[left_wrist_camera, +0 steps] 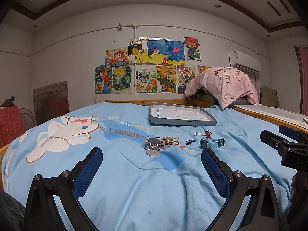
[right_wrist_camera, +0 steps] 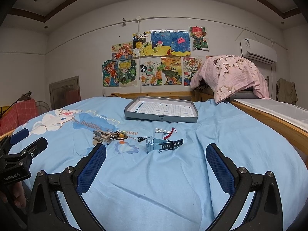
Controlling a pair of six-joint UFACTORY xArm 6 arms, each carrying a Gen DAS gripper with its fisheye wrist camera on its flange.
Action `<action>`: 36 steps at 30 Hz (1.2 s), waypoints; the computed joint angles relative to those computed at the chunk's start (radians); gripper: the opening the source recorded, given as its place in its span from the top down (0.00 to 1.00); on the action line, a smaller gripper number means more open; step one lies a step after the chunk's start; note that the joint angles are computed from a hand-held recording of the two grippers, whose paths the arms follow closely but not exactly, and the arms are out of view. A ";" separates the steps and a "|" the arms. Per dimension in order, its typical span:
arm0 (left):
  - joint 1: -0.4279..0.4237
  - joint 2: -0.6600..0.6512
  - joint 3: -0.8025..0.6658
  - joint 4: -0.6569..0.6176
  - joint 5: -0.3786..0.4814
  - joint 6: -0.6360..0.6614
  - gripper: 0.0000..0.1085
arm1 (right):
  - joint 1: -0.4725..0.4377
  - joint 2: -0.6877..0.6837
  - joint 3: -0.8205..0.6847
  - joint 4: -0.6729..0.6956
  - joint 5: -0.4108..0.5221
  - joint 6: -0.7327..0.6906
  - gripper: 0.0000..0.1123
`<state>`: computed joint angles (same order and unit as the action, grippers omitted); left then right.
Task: Organize jewelry
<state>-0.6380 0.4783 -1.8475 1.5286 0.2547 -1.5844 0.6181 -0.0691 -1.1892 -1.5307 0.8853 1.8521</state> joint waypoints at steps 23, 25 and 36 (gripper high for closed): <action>-0.003 -0.006 0.005 0.011 0.003 0.001 0.05 | -0.002 -0.002 0.004 -0.002 -0.002 0.006 0.09; -0.005 -0.004 0.003 0.014 0.006 -0.001 0.05 | -0.003 -0.002 0.005 -0.003 -0.003 0.006 0.09; -0.007 -0.005 0.004 0.015 0.009 -0.001 0.05 | -0.002 -0.002 0.004 -0.002 -0.002 0.006 0.09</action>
